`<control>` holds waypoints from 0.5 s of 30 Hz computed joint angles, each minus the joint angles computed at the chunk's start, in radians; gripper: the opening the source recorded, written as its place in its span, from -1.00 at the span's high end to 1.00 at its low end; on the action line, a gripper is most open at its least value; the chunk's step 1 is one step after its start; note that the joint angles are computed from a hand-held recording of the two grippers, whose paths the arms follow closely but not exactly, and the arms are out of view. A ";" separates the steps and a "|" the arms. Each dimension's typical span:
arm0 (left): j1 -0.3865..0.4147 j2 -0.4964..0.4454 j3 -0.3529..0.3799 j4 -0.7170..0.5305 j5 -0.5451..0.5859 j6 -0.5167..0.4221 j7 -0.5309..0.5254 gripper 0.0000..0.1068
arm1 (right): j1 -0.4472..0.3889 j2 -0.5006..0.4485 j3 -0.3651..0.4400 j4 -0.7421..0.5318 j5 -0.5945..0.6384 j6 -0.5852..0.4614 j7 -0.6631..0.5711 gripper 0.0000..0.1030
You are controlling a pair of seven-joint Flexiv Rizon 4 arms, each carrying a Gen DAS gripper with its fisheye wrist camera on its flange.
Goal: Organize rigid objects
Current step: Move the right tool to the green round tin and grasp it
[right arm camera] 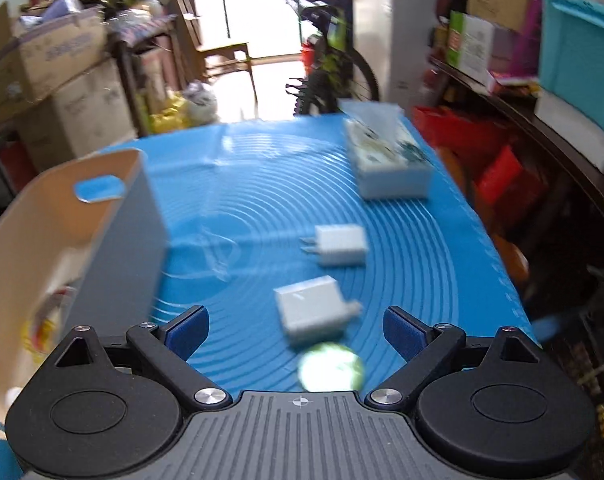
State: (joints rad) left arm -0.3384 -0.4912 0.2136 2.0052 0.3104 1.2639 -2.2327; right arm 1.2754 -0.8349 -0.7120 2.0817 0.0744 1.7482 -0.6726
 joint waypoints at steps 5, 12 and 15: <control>-0.005 -0.001 0.003 -0.006 0.006 -0.009 -0.004 0.80 | -0.040 -0.020 0.040 -0.003 -0.005 -0.023 0.024 -0.83; -0.004 -0.002 0.000 -0.011 0.014 -0.016 -0.010 0.80 | -0.076 -0.044 0.086 -0.015 -0.041 -0.018 0.031 -0.83; -0.003 -0.002 -0.002 -0.012 0.015 -0.017 -0.011 0.80 | -0.063 -0.064 0.072 -0.025 -0.048 -0.031 0.032 -0.81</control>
